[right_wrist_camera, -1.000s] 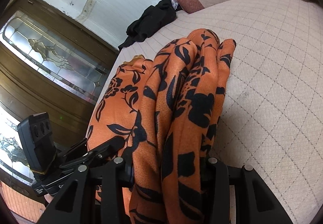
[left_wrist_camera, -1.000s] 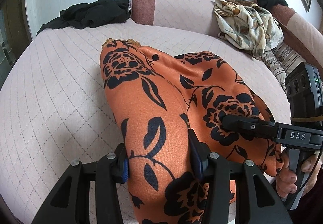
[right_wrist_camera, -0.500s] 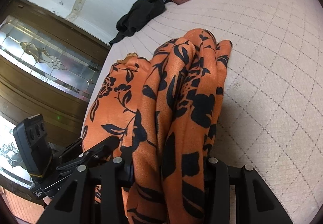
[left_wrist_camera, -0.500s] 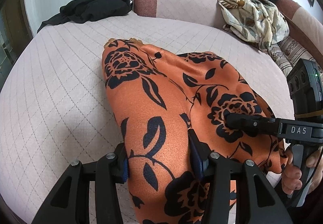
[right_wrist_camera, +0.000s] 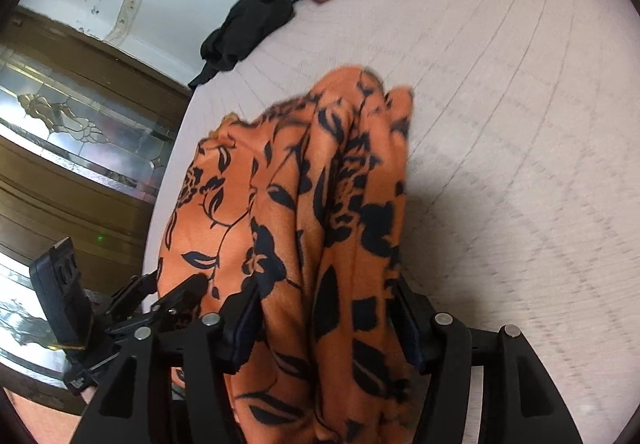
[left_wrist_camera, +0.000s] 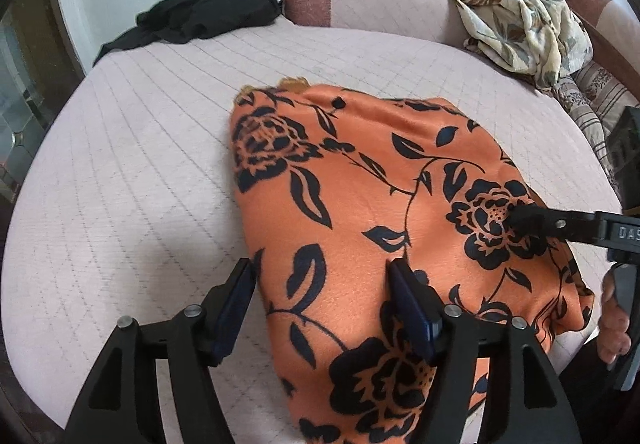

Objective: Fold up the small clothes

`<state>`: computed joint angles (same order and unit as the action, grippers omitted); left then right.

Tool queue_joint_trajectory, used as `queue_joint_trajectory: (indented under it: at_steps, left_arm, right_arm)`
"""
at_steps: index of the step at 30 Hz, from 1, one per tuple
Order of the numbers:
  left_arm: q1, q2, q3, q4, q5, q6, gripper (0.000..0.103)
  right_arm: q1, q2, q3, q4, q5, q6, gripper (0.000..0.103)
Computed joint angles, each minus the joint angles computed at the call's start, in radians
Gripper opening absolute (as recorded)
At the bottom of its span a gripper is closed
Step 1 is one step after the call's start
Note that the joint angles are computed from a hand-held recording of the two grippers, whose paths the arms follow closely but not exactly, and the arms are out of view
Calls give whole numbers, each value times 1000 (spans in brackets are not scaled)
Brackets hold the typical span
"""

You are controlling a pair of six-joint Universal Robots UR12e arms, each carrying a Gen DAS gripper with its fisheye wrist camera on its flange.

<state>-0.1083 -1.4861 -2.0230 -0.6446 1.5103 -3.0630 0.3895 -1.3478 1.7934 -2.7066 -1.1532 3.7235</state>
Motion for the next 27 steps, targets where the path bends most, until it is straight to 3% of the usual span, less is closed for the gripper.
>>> queue_joint_trajectory:
  at_steps: [5,7,8,9,10,12,16,17,21,24,27]
  left_arm:
    - [-27,32,-33,90,144,19,71]
    - [-40,37,-41,117,204,34,71]
    - [-43,39,-44,123,223,39,71]
    - [-41,42,-48,124,229,42,71]
    - [-37,45,-50,117,230,43,71]
    - [-33,44,-47,84,236,42,71]
    - [-38,24,-41,55,248,60,73]
    - [-41,23,-43,58,256,65,73]
    - [-29,30,-37,60,228,57,73]
    - [-21,29,-32,80,216,28,73]
    - [-4,17,-18,70,188,-19,73]
  right_arm:
    - [33,-40,24,-89,-152,-95,61]
    - [42,-54,43,-170,-151,-162,56]
    - [47,-59,49,-209,-138,-195,43]
    - [51,-61,53,-231,-120,-217,35]
    - [53,-62,58,-247,-91,-218,35]
    - [60,-54,53,-216,-37,-227,35]
    - [108,-22,-10,34,-159,-304,36]
    - [105,-17,-16,56,-157,-297,34]
    - [83,-14,-33,62,-101,-259,34]
    - [68,-10,-34,-5,-68,-214,34]
    - [64,13,-74,-40,-99,-187,38]
